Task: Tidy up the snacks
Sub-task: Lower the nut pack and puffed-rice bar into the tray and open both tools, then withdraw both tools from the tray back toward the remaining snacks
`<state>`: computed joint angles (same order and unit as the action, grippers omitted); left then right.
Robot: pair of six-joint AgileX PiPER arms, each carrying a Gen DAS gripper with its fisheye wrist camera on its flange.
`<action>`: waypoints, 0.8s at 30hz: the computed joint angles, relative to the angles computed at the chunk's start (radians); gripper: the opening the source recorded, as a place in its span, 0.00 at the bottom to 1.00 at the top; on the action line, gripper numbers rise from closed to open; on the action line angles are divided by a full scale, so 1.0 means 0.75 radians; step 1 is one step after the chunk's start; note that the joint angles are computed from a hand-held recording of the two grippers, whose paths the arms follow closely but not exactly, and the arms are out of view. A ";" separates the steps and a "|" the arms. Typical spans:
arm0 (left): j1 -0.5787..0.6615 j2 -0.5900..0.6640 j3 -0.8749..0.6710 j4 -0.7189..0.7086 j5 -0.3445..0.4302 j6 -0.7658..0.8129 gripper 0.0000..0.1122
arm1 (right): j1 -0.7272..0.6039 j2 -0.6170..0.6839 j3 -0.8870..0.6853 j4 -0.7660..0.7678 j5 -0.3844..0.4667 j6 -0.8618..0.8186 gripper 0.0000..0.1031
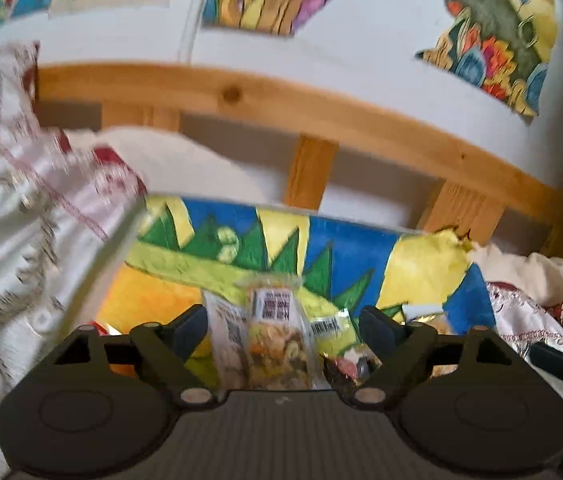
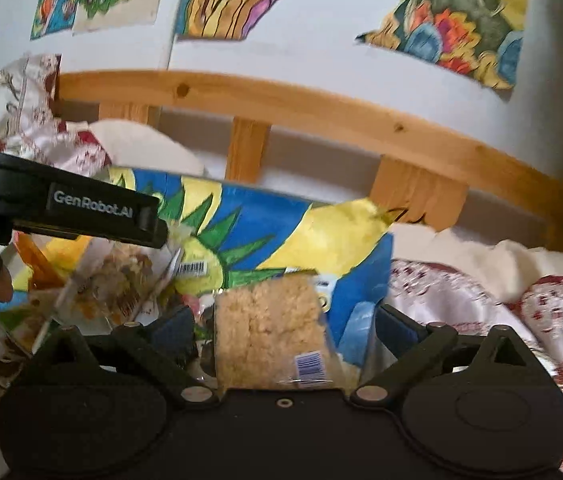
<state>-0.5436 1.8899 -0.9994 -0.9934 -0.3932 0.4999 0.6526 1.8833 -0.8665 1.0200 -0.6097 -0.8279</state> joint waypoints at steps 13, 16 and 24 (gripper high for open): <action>-0.145 -0.454 0.385 -0.166 -0.193 0.215 0.91 | 0.263 -0.373 0.212 0.329 -0.239 -0.152 0.99; -0.177 -0.601 0.478 -0.282 -0.192 0.376 0.91 | 0.342 -0.480 0.251 0.426 -0.263 -0.246 0.99; -0.348 -0.968 0.680 -0.671 -0.288 0.793 0.91 | 0.664 -0.706 0.308 0.720 -0.494 -0.460 0.99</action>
